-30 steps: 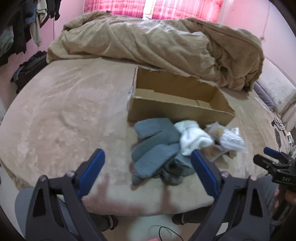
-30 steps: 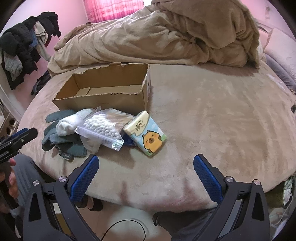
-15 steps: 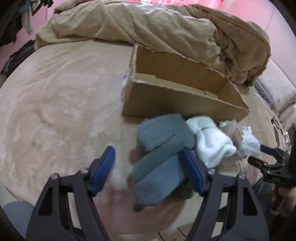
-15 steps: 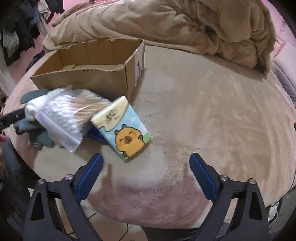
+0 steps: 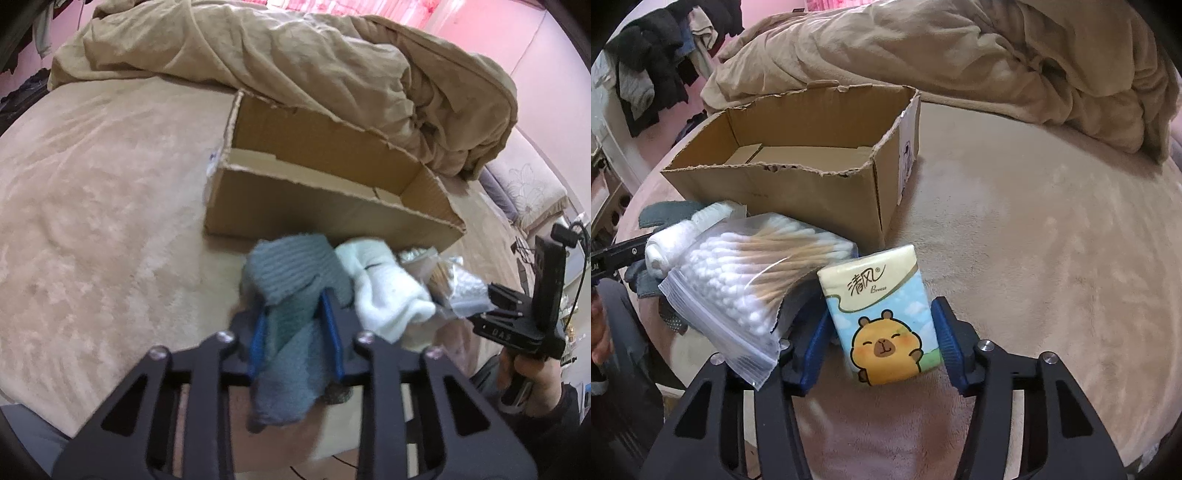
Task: Organize objects
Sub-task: 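Grasp the grey glove with the left tool while the right tool grasps the capybara tissue pack, then carry the glove and tissue pack over the box and release both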
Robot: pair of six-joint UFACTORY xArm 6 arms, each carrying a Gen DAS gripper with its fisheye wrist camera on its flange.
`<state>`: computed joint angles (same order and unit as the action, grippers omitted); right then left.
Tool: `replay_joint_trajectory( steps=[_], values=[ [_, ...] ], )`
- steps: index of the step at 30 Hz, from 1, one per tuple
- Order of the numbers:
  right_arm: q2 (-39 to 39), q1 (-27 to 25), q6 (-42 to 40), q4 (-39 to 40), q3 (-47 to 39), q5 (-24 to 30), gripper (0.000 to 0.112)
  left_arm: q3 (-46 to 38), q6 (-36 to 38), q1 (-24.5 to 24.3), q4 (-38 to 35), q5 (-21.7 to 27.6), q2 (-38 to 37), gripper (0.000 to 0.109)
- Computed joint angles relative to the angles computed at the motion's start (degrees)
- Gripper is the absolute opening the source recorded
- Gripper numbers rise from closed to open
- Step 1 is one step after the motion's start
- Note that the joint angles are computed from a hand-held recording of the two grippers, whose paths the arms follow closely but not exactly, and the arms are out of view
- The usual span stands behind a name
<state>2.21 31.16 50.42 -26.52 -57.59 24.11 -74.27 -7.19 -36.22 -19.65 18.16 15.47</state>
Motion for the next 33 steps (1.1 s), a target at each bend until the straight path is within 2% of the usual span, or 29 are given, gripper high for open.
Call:
replay_joint_trajectory(
  steps=[2,4,11,15,17,18,20,22,24,25,26,28,31,33],
  values=[
    [-0.80,-0.01,1.78,-1.48,0.51,0.13,0.052,0.91,0.09,-0.20,-0.25,-1.08,-0.99,0.015],
    [-2.21,0.07,4.28,-3.57,1.19,0.78,0.051,1.51,1.55,-0.38,-1.71,-1.27,-1.93,0.011],
    [-6.29,0.68,9.16,-7.92,2.70,2.63,0.051,3.58,1.02,-1.44,0.98,-3.64,-4.99,0.006],
    [-8.59,1.12,10.53,-8.71,3.74,3.28,0.051,2.84,4.22,-1.94,-3.09,-2.73,-4.37,0.006],
    [-9.13,1.44,10.60,-8.53,3.83,3.53,0.051,0.30,4.75,-1.95,-3.03,0.55,-1.86,0.010],
    [-9.26,1.65,10.67,-8.57,3.81,3.65,0.051,-0.71,1.77,-1.82,0.21,1.95,-0.77,0.013],
    [-9.58,1.96,10.80,-8.77,3.89,3.71,0.051,-2.25,-2.55,-1.65,5.47,3.83,0.82,0.025],
    [-9.69,2.09,10.93,-8.85,3.99,3.43,0.051,-3.23,-5.93,-1.78,9.25,3.93,1.63,0.029],
    [-9.60,2.04,10.89,-8.79,4.15,2.85,0.051,-5.21,-8.40,-2.09,12.91,5.40,2.89,0.042],
    [-9.54,1.96,10.91,-8.71,4.22,2.46,0.051,-6.19,-8.44,-2.27,13.49,5.91,3.67,0.059],
    [-9.43,1.85,10.88,-8.49,4.30,1.92,0.051,-6.76,-8.02,-2.47,13.43,5.77,4.28,0.071],
    [-9.10,1.80,10.89,-8.31,4.09,1.64,0.051,-7.59,-7.35,-3.06,13.34,4.82,5.43,0.082],
    [-9.20,1.67,11.16,-8.52,4.20,1.28,0.051,-7.49,-11.09,-3.52,18.44,4.17,5.76,0.081],
    [-9.52,1.53,11.80,-9.01,4.50,0.83,0.051,-6.34,-13.05,-3.43,20.45,3.73,4.95,0.065]
  ],
)
